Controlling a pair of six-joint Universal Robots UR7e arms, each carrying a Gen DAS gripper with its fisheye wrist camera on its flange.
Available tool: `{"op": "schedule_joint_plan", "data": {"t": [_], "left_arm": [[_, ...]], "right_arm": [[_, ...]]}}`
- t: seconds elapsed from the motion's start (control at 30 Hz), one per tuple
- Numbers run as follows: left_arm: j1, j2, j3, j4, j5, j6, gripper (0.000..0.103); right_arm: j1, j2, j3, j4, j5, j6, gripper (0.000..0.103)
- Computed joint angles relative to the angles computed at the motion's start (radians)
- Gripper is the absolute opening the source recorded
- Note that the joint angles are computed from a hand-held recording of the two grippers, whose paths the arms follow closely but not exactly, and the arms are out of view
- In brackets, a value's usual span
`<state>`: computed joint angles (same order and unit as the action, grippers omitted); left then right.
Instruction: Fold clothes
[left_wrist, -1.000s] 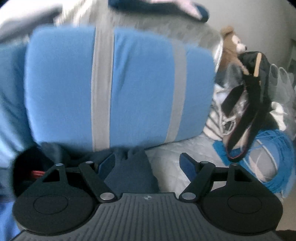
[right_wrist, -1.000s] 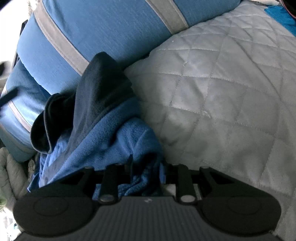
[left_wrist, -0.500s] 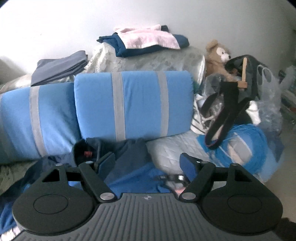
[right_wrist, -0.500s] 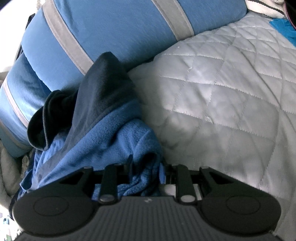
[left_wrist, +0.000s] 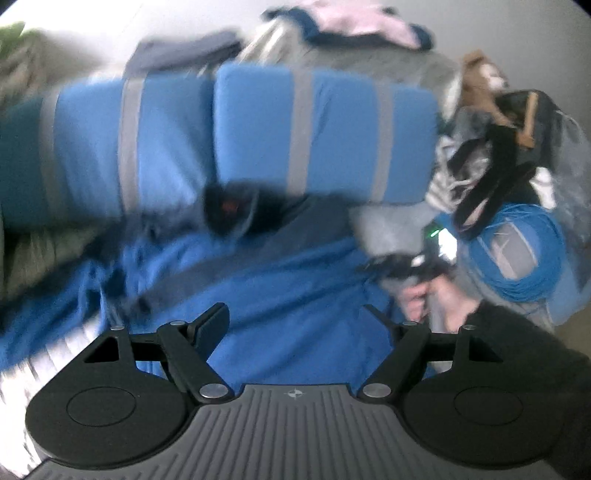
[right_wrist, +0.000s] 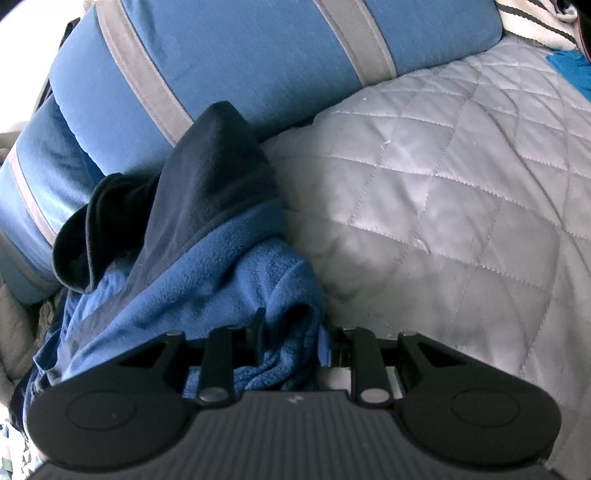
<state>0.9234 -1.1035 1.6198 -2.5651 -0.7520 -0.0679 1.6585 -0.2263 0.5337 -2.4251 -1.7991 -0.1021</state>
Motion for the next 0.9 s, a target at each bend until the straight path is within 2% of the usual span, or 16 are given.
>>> {"op": "schedule_joint_plan", "data": {"t": [0.13, 0.2, 0.43, 0.5, 0.57, 0.63, 0.7, 0.73, 0.8, 0.9], "left_arm": [[0.052, -0.014, 0.063, -0.009, -0.032, -0.093, 0.077], [0.055, -0.024, 0.088, -0.002, -0.039, -0.120, 0.077], [-0.001, -0.113, 0.181, 0.002, -0.122, -0.216, 0.077], [-0.033, -0.125, 0.175, 0.007, -0.129, -0.195, 0.077], [-0.072, -0.135, 0.158, 0.016, -0.131, -0.156, 0.077], [-0.113, -0.128, 0.112, 0.011, -0.095, -0.093, 0.077], [-0.146, -0.104, 0.049, 0.007, -0.025, -0.066, 0.077], [-0.152, -0.094, 0.015, 0.007, -0.019, -0.066, 0.077], [-0.155, -0.073, -0.075, 0.055, -0.040, -0.118, 0.077], [-0.151, -0.031, -0.201, 0.103, -0.097, -0.130, 0.077]], "right_arm": [[0.002, 0.003, 0.001, -0.008, -0.008, -0.008, 0.041], [0.004, 0.006, -0.001, -0.012, -0.016, -0.015, 0.041], [0.008, 0.013, -0.006, -0.023, -0.031, -0.036, 0.041], [0.008, 0.012, -0.002, -0.027, -0.031, -0.040, 0.041], [0.008, 0.011, 0.000, -0.028, -0.030, -0.043, 0.041], [0.009, 0.011, -0.001, -0.028, -0.030, -0.044, 0.041], [0.009, 0.012, -0.002, -0.028, -0.031, -0.048, 0.041], [0.009, 0.012, -0.002, -0.029, -0.031, -0.050, 0.041], [0.009, 0.013, -0.002, -0.031, -0.031, -0.058, 0.041], [0.008, 0.012, 0.001, -0.033, -0.029, -0.065, 0.041]]}}
